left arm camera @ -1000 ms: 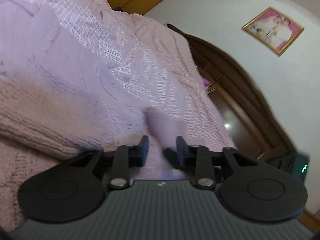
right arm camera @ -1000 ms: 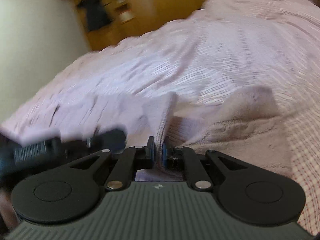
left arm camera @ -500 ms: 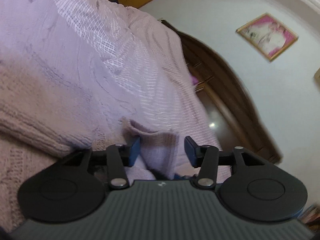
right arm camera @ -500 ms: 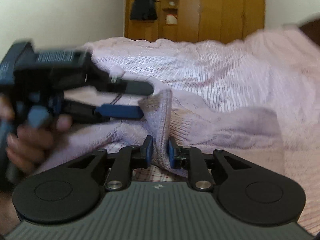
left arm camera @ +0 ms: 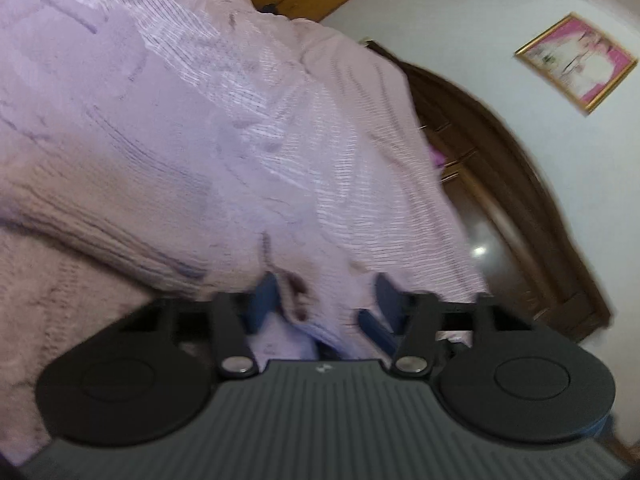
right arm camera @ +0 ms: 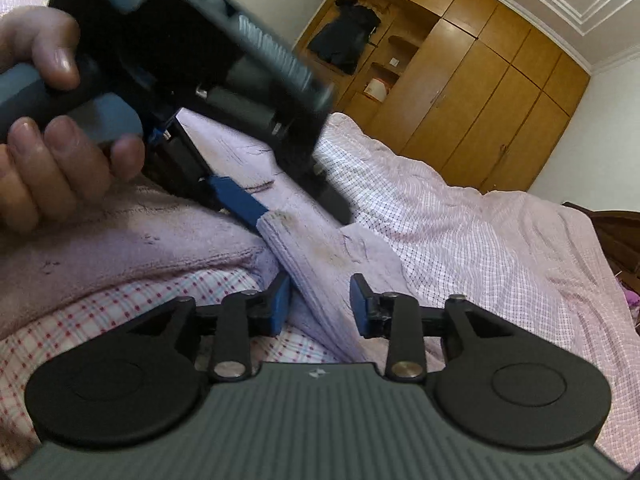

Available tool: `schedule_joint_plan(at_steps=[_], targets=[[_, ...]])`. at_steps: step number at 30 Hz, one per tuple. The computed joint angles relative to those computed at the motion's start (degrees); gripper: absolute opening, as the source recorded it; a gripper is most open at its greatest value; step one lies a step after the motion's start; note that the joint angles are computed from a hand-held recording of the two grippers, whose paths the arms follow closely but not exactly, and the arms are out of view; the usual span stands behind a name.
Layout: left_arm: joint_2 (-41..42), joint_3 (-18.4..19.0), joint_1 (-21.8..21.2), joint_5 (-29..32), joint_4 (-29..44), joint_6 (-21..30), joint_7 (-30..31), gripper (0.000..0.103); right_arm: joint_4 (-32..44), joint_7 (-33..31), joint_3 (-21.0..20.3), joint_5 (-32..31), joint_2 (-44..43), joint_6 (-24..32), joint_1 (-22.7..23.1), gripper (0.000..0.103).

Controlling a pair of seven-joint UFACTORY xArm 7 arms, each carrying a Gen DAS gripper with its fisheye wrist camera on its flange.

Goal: Fold small clothes

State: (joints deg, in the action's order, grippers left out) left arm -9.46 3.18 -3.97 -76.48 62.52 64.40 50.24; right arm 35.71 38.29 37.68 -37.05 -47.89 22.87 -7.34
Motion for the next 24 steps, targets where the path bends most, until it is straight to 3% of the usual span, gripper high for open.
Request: schedule_joint_plan(at_steps=[1,3,5,8,12,15,16,18,21,24], targets=[[0.04,-0.36,0.07,2.09,0.25,-0.83,-0.24,0.010,-0.85,-1.04,-2.92,1.81,-0.43,0.26,2.94,0.053],[-0.31,-0.06,0.25,3.19,-0.17,-0.65,-0.47,0.010,-2.56,-1.02,-9.80,8.00,-2.75,0.70,9.08,0.073],[-0.80,0.09,0.26,3.23,-0.10,-0.86,0.10,0.010,-4.82,4.41,-11.70,12.07,-9.30,-0.51,8.38,0.085],[-2.31,-1.10,-0.38,5.59,-0.09,-5.63,1.06,0.009,-5.80,10.52,-9.25,14.08,-18.23,1.82,2.03,0.089],[-6.49,-3.22,-3.37,10.67,-1.45,-16.83,9.29,0.009,2.30,14.82,-2.50,14.36,-17.16,21.15,-8.56,0.091],[-9.83,-2.32,-5.81,11.82,-2.67,-22.02,17.87,0.009,10.53,15.20,-1.24,16.54,-8.15,34.17,-10.48,0.091],[-10.00,-1.54,-6.36,12.38,-2.23,-22.46,19.10,0.009,11.97,15.86,-2.16,17.83,-5.59,35.16,-9.77,0.090],[-9.71,0.31,-6.83,14.09,-0.53,-22.79,19.84,0.009,12.74,17.85,-4.90,19.38,-2.25,32.02,-7.58,0.090],[-9.97,2.10,-7.47,13.87,-0.33,-28.53,25.29,0.009,15.25,21.33,-5.84,18.08,1.07,28.46,-6.57,0.090],[-9.94,4.81,-8.50,11.28,-0.75,-34.28,35.49,0.009,21.11,25.60,-2.50,15.49,7.08,28.83,-7.76,0.090]])
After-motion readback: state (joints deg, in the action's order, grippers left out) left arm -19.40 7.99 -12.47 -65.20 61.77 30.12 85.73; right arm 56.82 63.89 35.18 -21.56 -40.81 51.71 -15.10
